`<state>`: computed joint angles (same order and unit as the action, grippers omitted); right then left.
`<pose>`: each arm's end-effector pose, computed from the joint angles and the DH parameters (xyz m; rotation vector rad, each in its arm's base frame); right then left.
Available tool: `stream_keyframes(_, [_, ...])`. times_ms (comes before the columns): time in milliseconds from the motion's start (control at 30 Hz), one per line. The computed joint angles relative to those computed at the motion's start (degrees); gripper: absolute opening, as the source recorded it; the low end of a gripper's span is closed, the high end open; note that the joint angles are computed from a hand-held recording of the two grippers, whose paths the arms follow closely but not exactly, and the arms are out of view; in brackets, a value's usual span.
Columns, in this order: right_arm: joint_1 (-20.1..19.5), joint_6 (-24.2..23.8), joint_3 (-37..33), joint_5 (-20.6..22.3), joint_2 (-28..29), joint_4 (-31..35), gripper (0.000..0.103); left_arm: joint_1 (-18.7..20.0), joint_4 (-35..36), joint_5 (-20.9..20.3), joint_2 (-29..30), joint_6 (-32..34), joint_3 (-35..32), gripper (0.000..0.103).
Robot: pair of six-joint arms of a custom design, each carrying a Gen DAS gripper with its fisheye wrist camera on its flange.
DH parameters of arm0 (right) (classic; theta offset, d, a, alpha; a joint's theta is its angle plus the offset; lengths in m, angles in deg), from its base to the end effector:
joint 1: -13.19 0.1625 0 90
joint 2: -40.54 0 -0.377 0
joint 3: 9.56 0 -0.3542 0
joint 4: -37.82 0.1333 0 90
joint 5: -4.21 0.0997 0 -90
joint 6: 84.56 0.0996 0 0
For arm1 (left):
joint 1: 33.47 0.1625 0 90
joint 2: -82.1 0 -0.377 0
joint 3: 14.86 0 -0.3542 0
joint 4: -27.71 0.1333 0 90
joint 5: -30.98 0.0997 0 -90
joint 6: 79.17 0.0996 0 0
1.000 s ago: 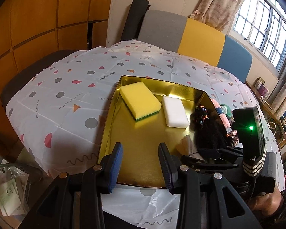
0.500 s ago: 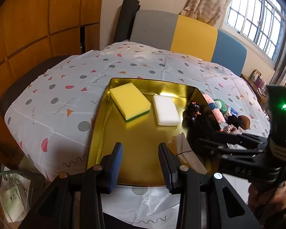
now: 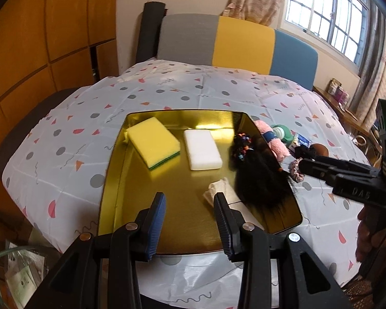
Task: Organize soft objects
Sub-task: 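Grasp the pink towel with blue band with the left tool while the right tool approaches the pink scrunchie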
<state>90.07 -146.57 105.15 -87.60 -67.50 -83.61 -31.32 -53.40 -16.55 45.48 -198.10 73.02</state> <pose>0.0434 -0.3872 0.4312 1.1568 -2.5685 0.4630 -0.5023 -0.2195 -0.0119 -0.1052 2.1068 -1.0539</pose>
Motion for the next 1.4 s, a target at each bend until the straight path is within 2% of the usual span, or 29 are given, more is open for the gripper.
stream_keyframes(233, [-5.3, 0.1, -6.1, 0.4, 2.7, -3.3, 0.067, 1.5, -2.7, 2.3, 2.3, 8.0, -3.5, 0.038])
stream_keyframes(400, [-9.7, 0.7, -10.7, 0.1, 6.0, -6.4, 0.072, 3.2, -6.0, 5.1, 4.8, 17.1, -7.4, 0.038])
stream_keyframes(467, [-11.4, 1.2, -12.0, 0.7, 7.0, -7.3, 0.072, 4.6, -11.4, 5.3, 5.3, 22.5, -8.2, 0.038])
stream_keyframes(533, [-13.7, 2.7, -13.9, 1.9, 8.3, -7.3, 0.072, 6.6, -20.1, 4.6, 5.9, 28.7, -8.4, 0.038])
stream_keyframes(600, [-15.8, 4.4, -15.5, 3.5, 9.4, -6.6, 0.072, 8.5, -24.1, 3.6, 7.2, 32.2, -10.2, 0.038])
stream_keyframes(700, [-16.2, 7.9, -17.5, 2.7, 11.0, -5.8, 0.072, 12.2, -31.1, 1.2, 9.8, 37.9, -13.6, 0.039])
stream_keyframes(800, [-16.8, 9.7, -19.2, 6.0, 11.0, -4.3, 0.073, 16.1, -37.4, -2.0, 12.2, 40.6, -16.4, 0.042])
stream_keyframes(933, [-17.1, 10.1, -19.4, 8.2, 10.2, -2.9, 0.078, 20.7, -38.3, -5.0, 15.9, 41.4, -21.8, 0.042])
stream_keyframes(1133, [-16.8, 10.5, -20.4, 9.0, 10.3, -0.5, 0.078, 25.3, -33.3, -7.5, 20.5, 39.9, -29.8, 0.049])
stream_keyframes(1233, [-17.1, 11.1, -21.1, 9.8, 10.4, 0.3, 0.081, 26.7, -29.7, -7.5, 21.8, 38.4, -32.5, 0.059])
stream_keyframes(1300, [-17.2, 11.7, -21.5, 10.0, 10.5, 0.6, 0.082, 27.2, -30.3, -7.4, 21.8, 37.4, -32.2, 0.063])
stream_keyframes(1367, [-17.2, 12.3, -22.1, 10.2, 10.7, 1.4, 0.082, 27.5, -27.4, -6.7, 22.8, 36.8, -34.2, 0.072])
stream_keyframes(1400, [-17.3, 12.6, -22.3, 10.4, 10.7, 1.7, 0.082, 27.7, -26.8, -6.7, 23.2, 37.2, -35.1, 0.073])
